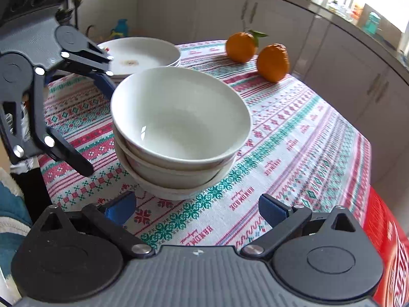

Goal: Organize plates and bowls
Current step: 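Grip the bowl stack rim with the left tool while the right tool grips the opposite rim, then lift the bowl stack with both tools and carry it over the plate stack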

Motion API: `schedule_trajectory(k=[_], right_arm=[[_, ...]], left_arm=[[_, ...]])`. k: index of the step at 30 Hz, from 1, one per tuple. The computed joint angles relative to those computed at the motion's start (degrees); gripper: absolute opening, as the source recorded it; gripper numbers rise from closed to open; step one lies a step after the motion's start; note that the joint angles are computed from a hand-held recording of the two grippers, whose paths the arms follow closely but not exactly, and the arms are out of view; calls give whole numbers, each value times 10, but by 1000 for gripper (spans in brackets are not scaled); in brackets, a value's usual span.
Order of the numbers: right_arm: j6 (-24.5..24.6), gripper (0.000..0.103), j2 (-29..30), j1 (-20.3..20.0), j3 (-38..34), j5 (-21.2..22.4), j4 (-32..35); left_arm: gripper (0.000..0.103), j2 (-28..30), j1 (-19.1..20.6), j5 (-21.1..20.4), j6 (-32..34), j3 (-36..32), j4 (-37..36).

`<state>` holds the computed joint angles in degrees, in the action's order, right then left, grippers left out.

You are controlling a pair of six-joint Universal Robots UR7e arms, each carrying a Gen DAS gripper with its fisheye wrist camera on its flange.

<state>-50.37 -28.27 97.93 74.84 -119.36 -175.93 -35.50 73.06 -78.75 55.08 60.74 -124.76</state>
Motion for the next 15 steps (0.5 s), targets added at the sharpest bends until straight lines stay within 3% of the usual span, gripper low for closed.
schedule_trajectory(k=[4, 15], right_arm=[[-25, 103, 3, -4, -25, 13, 51], [-85, 102, 14, -10, -109, 48, 226]], left_arm=[[91, 18, -4, 12, 35, -22, 7], [89, 76, -3, -5, 94, -138, 123]])
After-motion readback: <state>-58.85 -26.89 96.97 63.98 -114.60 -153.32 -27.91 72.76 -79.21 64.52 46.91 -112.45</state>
